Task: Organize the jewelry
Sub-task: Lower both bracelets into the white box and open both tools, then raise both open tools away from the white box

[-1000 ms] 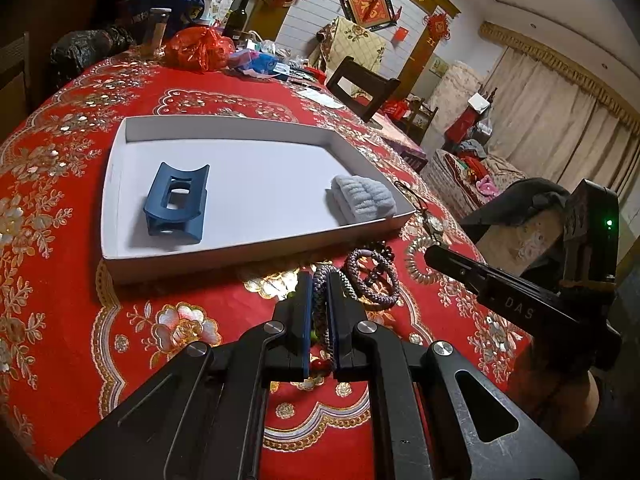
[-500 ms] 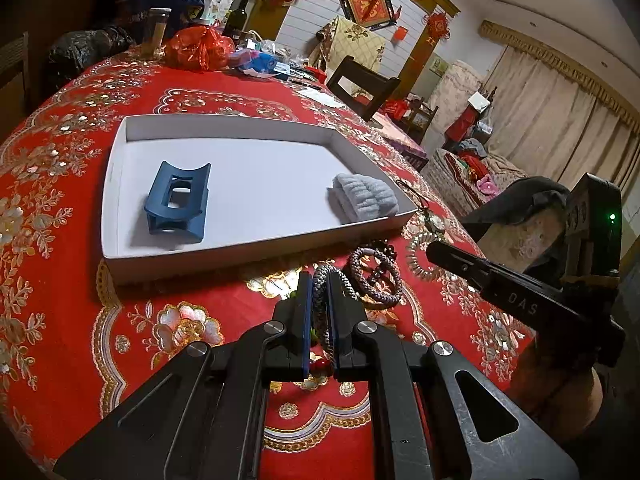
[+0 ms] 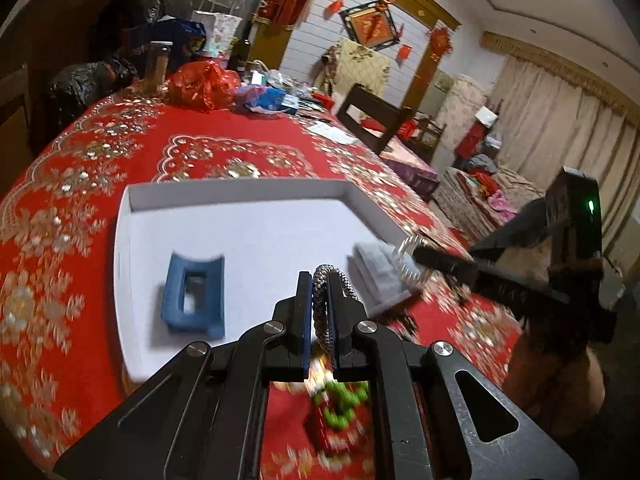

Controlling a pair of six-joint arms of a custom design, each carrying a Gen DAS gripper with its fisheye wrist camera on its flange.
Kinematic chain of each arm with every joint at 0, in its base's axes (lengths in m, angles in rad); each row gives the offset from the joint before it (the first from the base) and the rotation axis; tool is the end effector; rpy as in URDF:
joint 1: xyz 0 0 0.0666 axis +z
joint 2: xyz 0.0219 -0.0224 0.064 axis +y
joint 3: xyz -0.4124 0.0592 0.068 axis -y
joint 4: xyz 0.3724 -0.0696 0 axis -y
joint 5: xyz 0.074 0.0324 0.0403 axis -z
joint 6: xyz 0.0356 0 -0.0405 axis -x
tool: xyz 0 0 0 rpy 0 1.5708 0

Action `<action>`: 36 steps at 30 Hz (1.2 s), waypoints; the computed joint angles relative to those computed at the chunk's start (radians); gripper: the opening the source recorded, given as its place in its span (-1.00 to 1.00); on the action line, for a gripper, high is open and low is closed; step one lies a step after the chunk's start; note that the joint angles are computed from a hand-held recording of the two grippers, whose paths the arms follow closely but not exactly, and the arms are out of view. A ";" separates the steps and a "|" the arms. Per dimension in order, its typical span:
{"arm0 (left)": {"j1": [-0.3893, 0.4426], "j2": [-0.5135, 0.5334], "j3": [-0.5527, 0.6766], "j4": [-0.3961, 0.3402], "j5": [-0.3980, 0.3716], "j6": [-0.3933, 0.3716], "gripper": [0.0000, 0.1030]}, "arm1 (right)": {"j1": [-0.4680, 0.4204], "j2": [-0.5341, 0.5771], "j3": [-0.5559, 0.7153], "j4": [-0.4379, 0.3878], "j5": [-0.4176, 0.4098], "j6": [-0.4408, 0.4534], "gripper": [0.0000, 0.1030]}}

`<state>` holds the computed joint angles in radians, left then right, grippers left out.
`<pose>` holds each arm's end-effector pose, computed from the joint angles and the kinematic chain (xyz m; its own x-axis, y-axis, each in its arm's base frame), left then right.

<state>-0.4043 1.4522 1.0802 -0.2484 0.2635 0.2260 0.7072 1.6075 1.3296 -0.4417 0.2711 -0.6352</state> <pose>0.4335 -0.1960 0.3496 -0.6497 0.0427 -0.7590 0.4403 0.8351 -0.3299 0.4203 0.3462 0.3665 -0.6839 0.1675 -0.7101 -0.0834 0.9490 0.3042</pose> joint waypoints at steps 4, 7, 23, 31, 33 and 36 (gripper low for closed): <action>-0.006 0.079 0.062 -0.017 -0.064 0.023 -0.89 | -0.004 0.055 0.027 0.019 -0.010 0.016 -0.79; -0.009 0.113 0.084 -0.044 -0.079 0.031 -0.89 | -0.022 0.079 0.034 0.002 -0.042 0.001 -0.79; -0.028 0.090 0.027 -0.030 -0.142 0.017 -0.58 | -0.045 0.083 0.004 0.018 -0.123 -0.058 -0.79; -0.039 0.022 -0.049 0.000 -0.163 0.024 -0.15 | -0.008 0.061 0.017 0.018 -0.009 0.007 -0.69; -0.037 0.004 -0.067 -0.003 -0.158 0.031 -0.07 | 0.012 0.042 0.008 0.035 0.081 0.045 -0.35; -0.037 -0.023 -0.096 0.006 -0.164 0.029 0.07 | 0.024 0.013 -0.016 0.060 0.149 0.054 -0.30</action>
<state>-0.4409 1.4290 0.9838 -0.2428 0.0993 0.2555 0.7314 1.6205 1.3131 -0.3819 0.4201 -0.5807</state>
